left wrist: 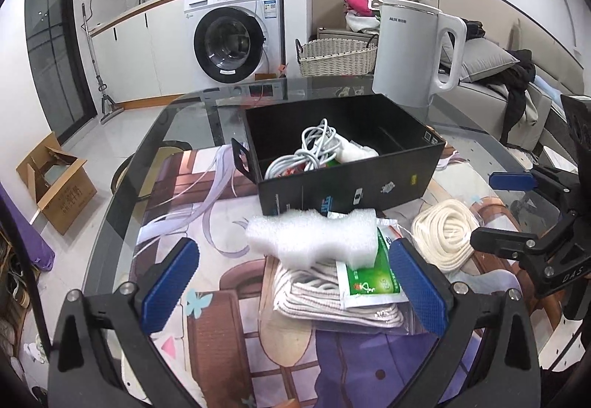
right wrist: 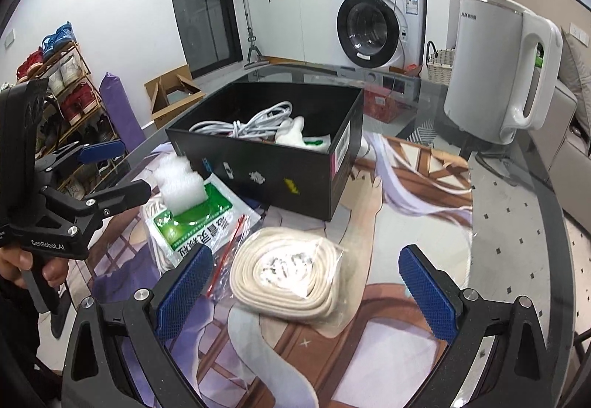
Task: Organize soft objects
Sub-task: 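Move the left tool to the white foam piece and the right tool to the bagged rope coil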
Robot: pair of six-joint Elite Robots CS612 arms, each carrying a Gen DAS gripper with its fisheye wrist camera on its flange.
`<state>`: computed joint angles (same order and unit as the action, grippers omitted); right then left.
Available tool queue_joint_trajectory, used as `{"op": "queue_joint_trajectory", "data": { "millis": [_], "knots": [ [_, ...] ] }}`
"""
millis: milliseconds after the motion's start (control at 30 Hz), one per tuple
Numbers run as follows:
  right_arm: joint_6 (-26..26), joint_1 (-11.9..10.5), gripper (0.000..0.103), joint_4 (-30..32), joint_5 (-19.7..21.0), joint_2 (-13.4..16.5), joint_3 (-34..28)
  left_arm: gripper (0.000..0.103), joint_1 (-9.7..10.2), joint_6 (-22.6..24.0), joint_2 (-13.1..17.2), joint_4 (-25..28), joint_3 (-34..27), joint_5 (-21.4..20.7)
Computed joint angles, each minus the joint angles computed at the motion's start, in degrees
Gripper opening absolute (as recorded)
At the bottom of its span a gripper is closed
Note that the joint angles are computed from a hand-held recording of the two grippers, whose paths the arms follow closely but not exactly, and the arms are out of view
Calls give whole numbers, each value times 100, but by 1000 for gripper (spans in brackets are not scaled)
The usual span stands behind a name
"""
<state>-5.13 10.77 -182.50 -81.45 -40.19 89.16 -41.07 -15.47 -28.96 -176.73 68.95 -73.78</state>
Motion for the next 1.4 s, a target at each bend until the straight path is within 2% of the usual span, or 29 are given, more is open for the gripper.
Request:
{"op": "queue_joint_trajectory", "data": {
  "millis": [367, 900, 1233, 1400],
  "knots": [
    [-295, 85, 102, 650, -30, 89, -166, 103, 20, -50, 13, 64, -3, -41],
    [-732, 223, 102, 1267, -358, 303, -615, 103, 51, -21, 63, 223, -92, -92],
    [-905, 172, 102, 1444, -151, 352, -739, 103, 69, 5, 108, 291, -179, -130],
    [-930, 162, 88, 1308, -108, 319, -659, 103, 72, 34, 136, 355, -251, -149]
  ]
}}
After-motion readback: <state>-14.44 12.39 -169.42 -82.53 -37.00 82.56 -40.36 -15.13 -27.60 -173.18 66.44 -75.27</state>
